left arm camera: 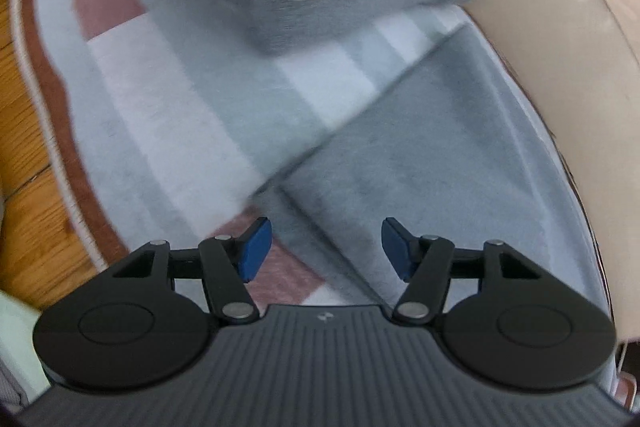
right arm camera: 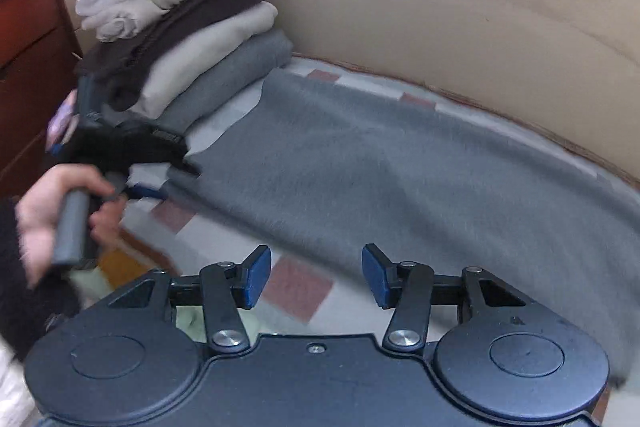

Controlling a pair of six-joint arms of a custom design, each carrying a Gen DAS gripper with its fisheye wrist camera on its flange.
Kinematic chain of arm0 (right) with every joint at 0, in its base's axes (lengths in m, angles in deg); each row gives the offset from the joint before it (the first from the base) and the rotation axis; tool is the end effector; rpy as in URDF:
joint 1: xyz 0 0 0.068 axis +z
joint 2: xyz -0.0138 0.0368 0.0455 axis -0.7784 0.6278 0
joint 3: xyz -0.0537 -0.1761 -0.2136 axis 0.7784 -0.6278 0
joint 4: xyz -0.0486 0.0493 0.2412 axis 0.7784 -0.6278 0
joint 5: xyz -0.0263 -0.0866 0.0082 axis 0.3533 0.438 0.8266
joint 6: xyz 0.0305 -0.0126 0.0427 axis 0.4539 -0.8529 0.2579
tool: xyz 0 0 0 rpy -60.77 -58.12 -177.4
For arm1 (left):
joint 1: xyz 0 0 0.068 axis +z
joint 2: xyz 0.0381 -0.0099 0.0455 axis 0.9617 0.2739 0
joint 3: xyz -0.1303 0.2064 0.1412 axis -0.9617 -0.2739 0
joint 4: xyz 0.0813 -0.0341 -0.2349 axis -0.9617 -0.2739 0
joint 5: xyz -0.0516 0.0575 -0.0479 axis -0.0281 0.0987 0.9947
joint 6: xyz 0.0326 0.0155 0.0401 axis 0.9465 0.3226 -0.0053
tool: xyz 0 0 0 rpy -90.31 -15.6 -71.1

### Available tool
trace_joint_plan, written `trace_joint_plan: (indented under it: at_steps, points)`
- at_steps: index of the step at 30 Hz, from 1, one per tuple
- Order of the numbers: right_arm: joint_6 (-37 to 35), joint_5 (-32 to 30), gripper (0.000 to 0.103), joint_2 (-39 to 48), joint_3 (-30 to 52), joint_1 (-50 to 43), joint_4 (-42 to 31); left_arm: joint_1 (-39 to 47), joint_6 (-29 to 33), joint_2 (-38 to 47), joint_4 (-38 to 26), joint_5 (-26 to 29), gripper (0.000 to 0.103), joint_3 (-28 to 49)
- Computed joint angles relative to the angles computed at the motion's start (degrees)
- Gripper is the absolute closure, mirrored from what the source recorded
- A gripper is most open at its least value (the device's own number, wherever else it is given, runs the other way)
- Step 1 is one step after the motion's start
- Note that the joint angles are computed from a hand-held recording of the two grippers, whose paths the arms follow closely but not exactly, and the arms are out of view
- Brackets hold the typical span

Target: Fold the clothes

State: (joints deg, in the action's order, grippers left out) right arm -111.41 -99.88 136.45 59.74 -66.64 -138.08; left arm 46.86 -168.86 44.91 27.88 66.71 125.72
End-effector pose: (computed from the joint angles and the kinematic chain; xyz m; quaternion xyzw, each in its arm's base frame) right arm 0.2656 -0.0515 0.3381 -0.3448 0.8679 0.1654 0.3171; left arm 0.2184 -0.0983 0.2980 -0.5229 0.8080 -0.0859 0.2575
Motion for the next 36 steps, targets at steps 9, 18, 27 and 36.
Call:
trace_joint_plan:
  at_steps: [9, 18, 27, 36]
  points:
    - [2.5, 2.8, 0.047, 4.9, -16.0, 10.2, 24.7, 0.4, -2.5, -8.8, 15.5, 1.4, 0.046, -12.6]
    - [-15.4, 3.9, 0.039, 17.1, -10.0, 17.8, 25.3, 1.0, -6.4, -10.5, 20.4, 0.6, 0.034, -16.1]
    - [-6.9, 2.1, 0.088, 20.3, -11.2, 21.4, 35.8, -3.1, -9.1, -6.6, 1.9, -7.6, 0.033, -5.8]
    - [7.1, -2.3, 0.091, 25.1, -1.5, 18.7, 24.5, -6.3, -14.7, -12.3, 22.6, -1.9, 0.028, -16.8]
